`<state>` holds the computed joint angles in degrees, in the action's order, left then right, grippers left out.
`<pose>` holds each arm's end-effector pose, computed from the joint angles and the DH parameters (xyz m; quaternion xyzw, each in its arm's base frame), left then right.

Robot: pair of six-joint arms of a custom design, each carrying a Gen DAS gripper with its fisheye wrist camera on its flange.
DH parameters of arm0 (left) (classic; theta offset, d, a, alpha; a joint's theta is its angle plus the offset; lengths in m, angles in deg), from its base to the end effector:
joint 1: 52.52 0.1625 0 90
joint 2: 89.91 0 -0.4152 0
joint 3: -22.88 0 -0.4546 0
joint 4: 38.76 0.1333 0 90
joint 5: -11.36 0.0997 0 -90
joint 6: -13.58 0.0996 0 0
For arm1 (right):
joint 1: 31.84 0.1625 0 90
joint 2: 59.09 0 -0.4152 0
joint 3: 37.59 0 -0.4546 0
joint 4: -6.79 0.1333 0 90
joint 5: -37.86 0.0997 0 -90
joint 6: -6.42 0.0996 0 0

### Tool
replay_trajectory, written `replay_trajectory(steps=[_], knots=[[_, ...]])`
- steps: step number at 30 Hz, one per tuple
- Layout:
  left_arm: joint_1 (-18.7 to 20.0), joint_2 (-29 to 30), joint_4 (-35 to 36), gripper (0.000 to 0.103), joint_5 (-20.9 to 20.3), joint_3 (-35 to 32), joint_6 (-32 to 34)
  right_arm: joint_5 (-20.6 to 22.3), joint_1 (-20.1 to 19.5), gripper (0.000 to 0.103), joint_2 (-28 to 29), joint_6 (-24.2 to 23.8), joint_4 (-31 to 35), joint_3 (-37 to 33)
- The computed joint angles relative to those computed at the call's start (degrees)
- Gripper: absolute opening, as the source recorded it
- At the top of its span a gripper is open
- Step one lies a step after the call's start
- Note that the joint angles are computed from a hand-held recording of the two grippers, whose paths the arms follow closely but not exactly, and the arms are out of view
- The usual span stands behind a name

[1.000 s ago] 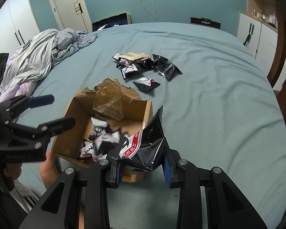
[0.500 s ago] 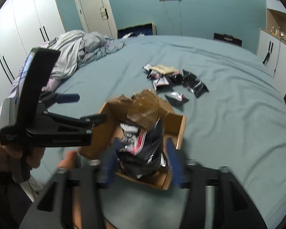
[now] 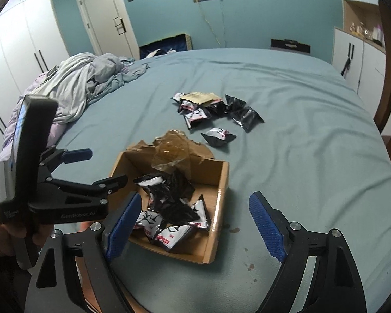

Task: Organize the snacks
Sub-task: 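Lower both held packets into the box and open both tools, then grasp a white packet with the right tool while the left tool reaches the pile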

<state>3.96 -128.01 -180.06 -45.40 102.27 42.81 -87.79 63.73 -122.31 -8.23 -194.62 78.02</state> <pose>-0.2746 -0.7549 0.0540 0.4757 0.8280 -0.0942 0.2816 0.1317 -0.5752 0.2169 -0.0030 -0.8421 0.4464 0.3027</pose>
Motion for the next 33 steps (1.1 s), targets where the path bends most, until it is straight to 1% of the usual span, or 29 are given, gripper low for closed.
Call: replay_trajectory(steps=[3,7,10,13,21,28,30,33], knots=[[0.0,0.1,0.2,0.088,0.1,-0.1,-0.1,0.0,-0.5,0.084,-1.1,3.0,2.2,0.1],[-0.1,0.2,0.4,0.088,0.1,-0.1,-0.1,-0.5,-1.1,0.084,-1.9,6.0,3.4,-0.1],[-0.1,0.2,0.3,0.088,0.0,-0.1,-0.1,-0.1,-1.5,0.084,-2.7,8.0,4.1,0.2],[-0.1,0.0,-0.3,0.088,0.0,0.3,0.3,-0.4,-1.5,0.084,-3.1,8.9,4.7,0.2],[-0.8,-0.8,-3.0,0.088,0.1,2.1,2.8,-2.8,-1.2,0.084,-3.6,7.7,8.6,-1.8],[-0.8,-0.7,-1.7,0.089,-0.7,1.7,2.6,-5.9,-2.1,0.084,-2.6,5.7,12.5,-6.4],[-0.8,-0.5,-1.3,0.089,-0.6,1.4,2.4,-6.6,-2.6,0.084,-1.8,5.1,12.7,-7.8],[-0.7,-0.3,-0.6,0.089,-0.9,0.9,1.8,-8.0,-3.3,0.084,-0.4,3.0,12.2,-10.2]])
